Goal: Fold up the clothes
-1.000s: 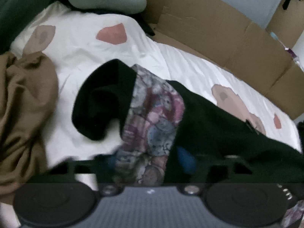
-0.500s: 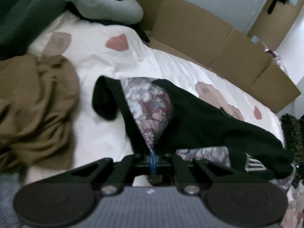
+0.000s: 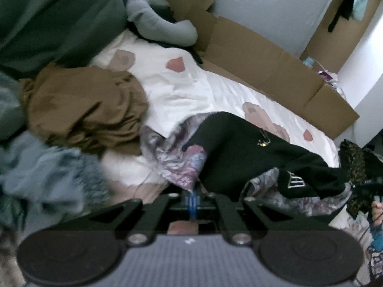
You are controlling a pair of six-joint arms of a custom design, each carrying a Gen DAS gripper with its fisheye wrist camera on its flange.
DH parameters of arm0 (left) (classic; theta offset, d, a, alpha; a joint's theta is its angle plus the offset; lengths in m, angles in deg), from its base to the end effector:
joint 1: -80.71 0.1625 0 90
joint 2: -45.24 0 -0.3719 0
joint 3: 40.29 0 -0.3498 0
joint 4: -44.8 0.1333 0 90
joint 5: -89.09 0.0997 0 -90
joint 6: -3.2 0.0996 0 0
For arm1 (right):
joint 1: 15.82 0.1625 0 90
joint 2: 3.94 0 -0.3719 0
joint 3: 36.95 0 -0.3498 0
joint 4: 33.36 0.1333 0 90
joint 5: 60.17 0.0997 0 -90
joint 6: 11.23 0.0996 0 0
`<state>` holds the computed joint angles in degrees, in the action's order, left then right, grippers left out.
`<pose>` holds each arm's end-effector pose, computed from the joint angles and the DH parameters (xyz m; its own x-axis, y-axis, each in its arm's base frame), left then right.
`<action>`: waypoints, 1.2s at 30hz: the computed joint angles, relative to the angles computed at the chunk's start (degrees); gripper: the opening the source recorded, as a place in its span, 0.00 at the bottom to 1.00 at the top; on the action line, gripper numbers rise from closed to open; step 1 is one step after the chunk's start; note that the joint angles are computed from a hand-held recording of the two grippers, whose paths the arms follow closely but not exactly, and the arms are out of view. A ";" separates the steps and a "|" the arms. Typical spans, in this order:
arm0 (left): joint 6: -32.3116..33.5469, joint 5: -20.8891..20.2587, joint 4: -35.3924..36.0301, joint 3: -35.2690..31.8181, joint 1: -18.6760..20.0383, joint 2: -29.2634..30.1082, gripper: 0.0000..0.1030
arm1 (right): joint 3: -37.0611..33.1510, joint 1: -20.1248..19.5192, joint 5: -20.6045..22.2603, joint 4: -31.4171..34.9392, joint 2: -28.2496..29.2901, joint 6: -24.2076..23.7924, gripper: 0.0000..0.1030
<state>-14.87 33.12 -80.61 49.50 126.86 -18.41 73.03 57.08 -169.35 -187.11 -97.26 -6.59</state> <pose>-0.2730 -0.5570 0.2762 -0.8396 0.2632 -0.4751 0.4453 0.8346 -0.3245 -0.0363 -0.4600 0.4425 -0.8131 0.5587 0.1637 0.2668 0.6075 -0.7481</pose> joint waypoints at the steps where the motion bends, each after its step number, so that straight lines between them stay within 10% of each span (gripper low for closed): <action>1: -1.34 0.19 1.03 1.01 -0.48 -1.30 0.00 | 0.30 0.29 -0.05 0.21 -0.38 0.15 0.01; 25: -31.04 -3.82 31.87 14.95 -10.28 -24.36 0.01 | 9.87 2.18 0.06 5.58 -11.21 0.76 0.01; 36: -29.29 -6.39 38.38 9.24 -8.84 -21.34 0.17 | 11.39 0.93 1.36 4.46 -12.00 0.93 0.01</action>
<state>-44.16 26.73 -42.22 58.74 118.01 -39.75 84.42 58.01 -168.00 -182.65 -109.26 -5.66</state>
